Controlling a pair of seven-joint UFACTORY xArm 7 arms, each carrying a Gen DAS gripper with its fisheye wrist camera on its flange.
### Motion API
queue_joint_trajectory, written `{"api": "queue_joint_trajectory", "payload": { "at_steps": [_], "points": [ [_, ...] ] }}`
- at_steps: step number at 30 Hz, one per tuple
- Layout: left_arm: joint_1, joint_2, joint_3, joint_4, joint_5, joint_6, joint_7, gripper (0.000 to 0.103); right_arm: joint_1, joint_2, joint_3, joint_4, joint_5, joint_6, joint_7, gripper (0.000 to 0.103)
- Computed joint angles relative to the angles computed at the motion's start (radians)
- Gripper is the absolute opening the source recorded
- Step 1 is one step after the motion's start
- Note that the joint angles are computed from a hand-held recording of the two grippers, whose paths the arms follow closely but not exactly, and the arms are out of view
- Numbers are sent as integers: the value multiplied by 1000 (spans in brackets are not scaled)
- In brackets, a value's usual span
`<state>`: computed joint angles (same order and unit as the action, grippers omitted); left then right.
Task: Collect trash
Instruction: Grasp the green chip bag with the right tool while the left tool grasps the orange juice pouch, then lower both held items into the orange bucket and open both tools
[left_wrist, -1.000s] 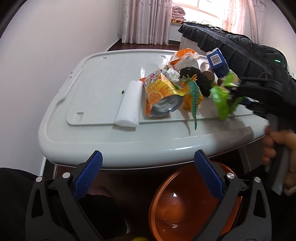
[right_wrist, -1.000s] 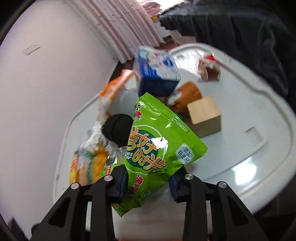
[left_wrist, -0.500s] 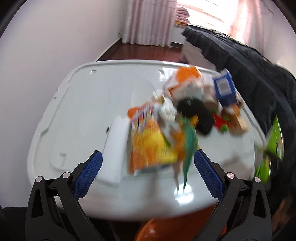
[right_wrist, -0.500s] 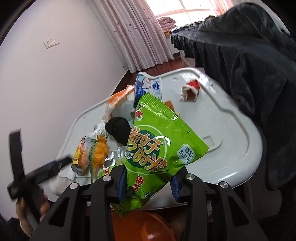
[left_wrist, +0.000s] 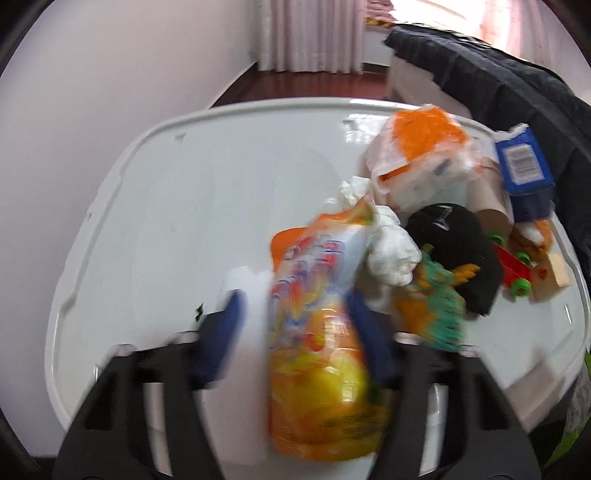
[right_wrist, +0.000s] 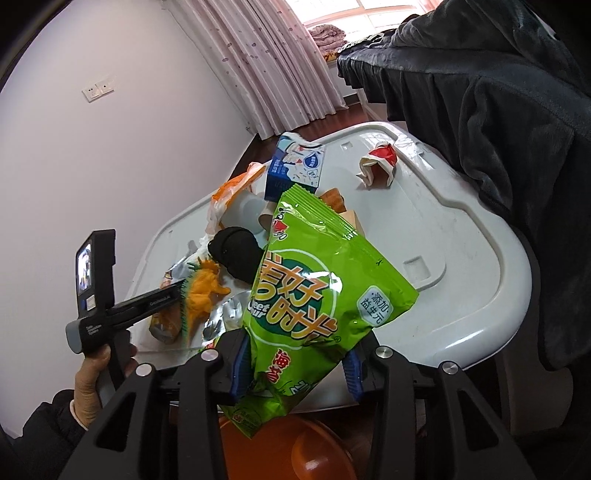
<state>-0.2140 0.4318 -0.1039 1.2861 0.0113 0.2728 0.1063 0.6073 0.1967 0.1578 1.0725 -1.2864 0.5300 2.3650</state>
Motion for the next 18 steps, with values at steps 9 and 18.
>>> {"api": "queue_joint_trajectory", "payload": {
  "at_steps": [9,18],
  "points": [
    [376,-72,-393,-84,-466,-48,500,31,2,15,-9,14,-8,-18,-7,41],
    [511,-210,-487,-81,-869,110,830,31,0,21,-12,18,-23,-23,-13,41]
  ]
}}
